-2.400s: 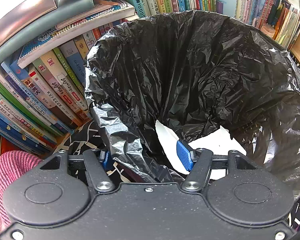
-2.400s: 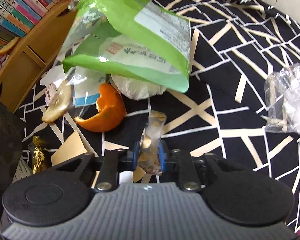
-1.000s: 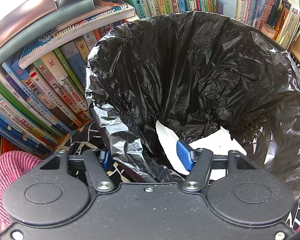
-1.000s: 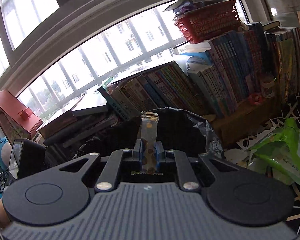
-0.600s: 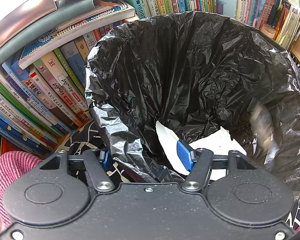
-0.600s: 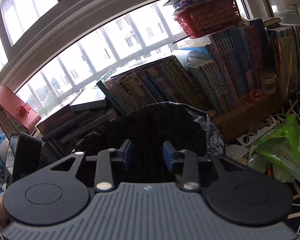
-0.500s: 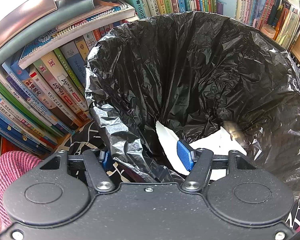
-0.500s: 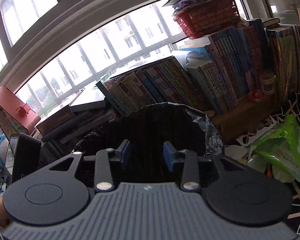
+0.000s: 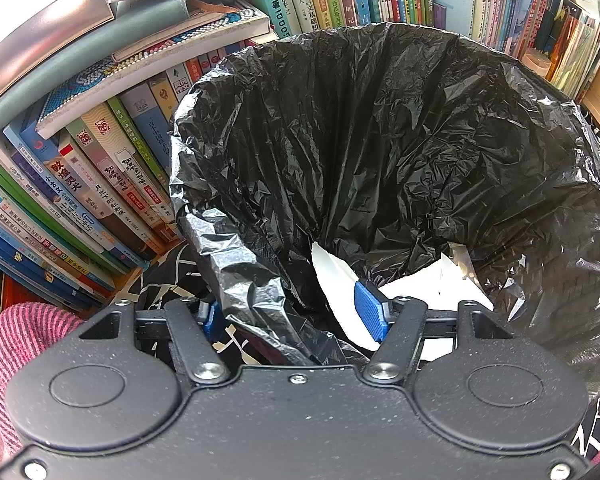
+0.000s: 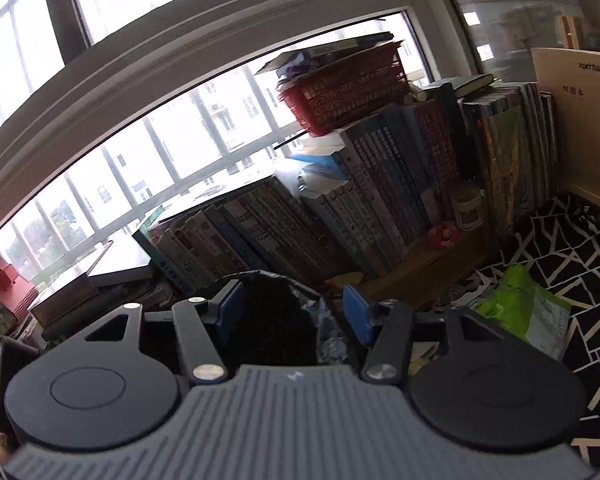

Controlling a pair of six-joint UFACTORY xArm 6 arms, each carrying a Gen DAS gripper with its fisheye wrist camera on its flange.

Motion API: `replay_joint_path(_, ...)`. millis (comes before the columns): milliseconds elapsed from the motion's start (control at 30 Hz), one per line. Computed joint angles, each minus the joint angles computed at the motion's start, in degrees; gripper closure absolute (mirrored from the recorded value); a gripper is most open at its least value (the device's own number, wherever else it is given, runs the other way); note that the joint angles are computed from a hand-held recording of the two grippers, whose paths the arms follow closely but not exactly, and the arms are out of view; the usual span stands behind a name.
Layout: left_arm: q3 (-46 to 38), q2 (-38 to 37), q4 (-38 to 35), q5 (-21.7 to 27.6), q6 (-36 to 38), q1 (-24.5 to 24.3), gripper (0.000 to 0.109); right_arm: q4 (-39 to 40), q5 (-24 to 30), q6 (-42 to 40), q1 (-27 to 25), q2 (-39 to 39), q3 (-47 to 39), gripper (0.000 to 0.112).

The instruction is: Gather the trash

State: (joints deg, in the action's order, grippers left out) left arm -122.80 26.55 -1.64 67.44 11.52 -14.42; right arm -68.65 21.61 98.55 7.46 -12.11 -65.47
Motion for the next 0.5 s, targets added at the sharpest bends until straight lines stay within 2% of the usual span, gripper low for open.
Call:
replay_joint_path(100,-0.18,0.11,-0.03,0.08,0.01,0.02,0.046,3.20,6.57,-2.73,-0.71,-2.35,0.89,0.036)
replay_joint_path(200,-0.19,0.12,-0.01,0.05,0.10,0.03,0.046,7.28,15.32,-5.96,-1.38,-4.29,1.20,0.032)
replay_joint_path(333,-0.74,0.45,0.03,0.37,0.10,0.11,0.046,16.60,27.04,-12.74,-4.36,-5.40,0.87,0.026)
replay_joint_path(500,-0.62,0.40,0.18,0.16,0.11,0.10,0.046,27.27,34.63,-16.41,-11.58,-8.00,5.00,0.025)
